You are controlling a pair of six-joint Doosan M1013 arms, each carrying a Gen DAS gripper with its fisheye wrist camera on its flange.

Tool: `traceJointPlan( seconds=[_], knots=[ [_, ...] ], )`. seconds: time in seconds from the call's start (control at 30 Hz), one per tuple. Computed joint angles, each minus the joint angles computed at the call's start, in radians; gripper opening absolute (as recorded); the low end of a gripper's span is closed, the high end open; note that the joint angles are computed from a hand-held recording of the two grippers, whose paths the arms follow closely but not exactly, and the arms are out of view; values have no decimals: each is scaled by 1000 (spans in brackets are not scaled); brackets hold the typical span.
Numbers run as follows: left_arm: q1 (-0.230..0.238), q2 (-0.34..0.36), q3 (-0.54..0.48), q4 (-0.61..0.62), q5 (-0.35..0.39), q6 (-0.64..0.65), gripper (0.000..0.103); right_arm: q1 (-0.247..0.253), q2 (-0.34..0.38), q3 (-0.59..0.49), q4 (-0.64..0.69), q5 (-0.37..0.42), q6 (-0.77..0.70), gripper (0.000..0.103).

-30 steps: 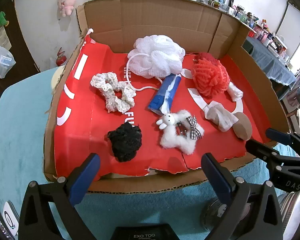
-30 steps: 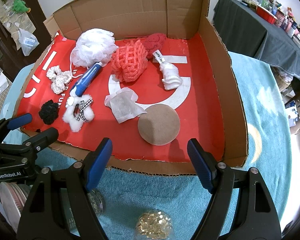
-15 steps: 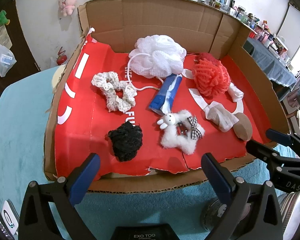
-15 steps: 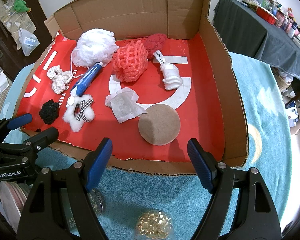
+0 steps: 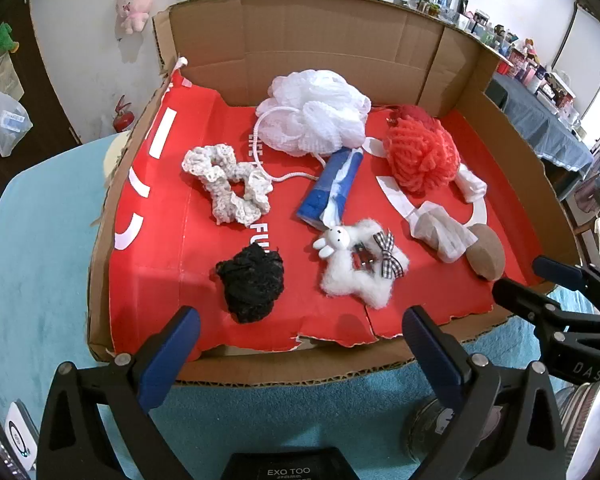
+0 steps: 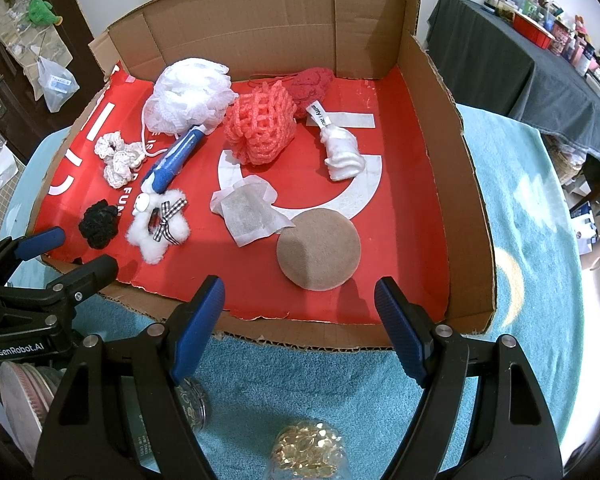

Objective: Organize soft objects

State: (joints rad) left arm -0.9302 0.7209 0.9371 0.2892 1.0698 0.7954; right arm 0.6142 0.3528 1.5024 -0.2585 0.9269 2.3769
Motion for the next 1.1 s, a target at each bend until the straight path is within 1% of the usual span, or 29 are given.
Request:
traceJointPlan(
  seconds=[0.37, 0.43, 0.5, 0.63, 0.77, 0.9, 1.0, 1.1],
  knots=[
    [0, 1, -2, 2, 3, -7, 103, 2, 1, -4, -5, 5, 1, 77],
    [-1, -1, 1, 8, -4, -14, 103, -1, -1, -2, 3, -7, -7, 77],
    [-2, 1, -5, 15, 6, -16, 103, -5, -2, -1, 17, -12, -14, 77],
    [-5, -11, 3, 44, 1, -44, 103, -5, -19, 5, -12, -30, 11, 77],
    [-16, -47, 38, 115, -27, -96, 103, 11, -54, 13, -92, -37, 65, 77],
    [-38, -107, 111, 220, -71, -188, 103, 33, -106, 44, -152, -57, 121, 77],
    [-59, -157, 184, 291, -121, -251, 103, 69, -143, 75, -236, -62, 183, 77],
    [-93, -213, 269, 380, -165, -320, 103, 115, -186, 122, -336, -72, 268, 77]
  ],
)
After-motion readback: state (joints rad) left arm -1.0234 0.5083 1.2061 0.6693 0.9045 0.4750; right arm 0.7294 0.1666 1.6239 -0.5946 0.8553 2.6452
